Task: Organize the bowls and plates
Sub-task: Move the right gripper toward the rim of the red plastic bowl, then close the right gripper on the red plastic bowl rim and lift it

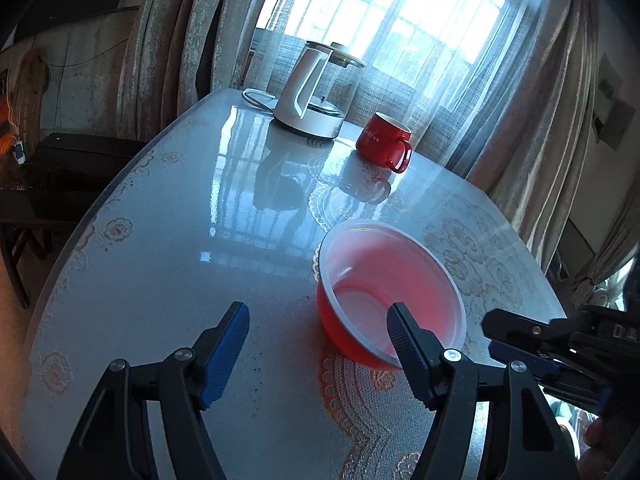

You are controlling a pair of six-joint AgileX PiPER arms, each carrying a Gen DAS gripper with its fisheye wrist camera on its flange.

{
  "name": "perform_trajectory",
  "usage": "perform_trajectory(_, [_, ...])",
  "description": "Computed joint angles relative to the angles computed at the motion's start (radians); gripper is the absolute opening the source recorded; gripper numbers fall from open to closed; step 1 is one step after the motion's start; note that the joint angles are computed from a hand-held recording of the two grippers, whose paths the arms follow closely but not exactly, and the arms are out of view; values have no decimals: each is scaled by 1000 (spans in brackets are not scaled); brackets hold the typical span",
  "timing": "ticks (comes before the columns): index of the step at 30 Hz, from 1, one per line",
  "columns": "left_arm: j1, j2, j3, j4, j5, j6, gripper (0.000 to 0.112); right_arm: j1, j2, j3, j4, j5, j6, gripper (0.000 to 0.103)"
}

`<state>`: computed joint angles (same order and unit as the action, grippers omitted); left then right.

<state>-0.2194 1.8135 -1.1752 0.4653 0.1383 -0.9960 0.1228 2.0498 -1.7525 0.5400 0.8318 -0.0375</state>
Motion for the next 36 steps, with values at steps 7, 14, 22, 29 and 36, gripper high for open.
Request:
perform_trajectory(7, [28, 19, -12, -253, -1, 233, 68, 32, 110, -152, -71, 50, 87, 36])
perform_trajectory(14, [19, 26, -23, -130, 12, 129, 66, 47, 206, -297, -111, 118, 140, 36])
perform_trajectory(22, [6, 46, -49, -131, 40, 165, 60, 58, 257, -356, -105, 139, 127, 31])
perform_trajectory(29, [1, 51, -56, -122, 54, 163, 59, 57, 261, -343, -66, 140, 83, 15])
perform_trajectory(36, [0, 55, -61, -126, 59, 172, 57, 53, 229, -278, -56, 119, 56, 12])
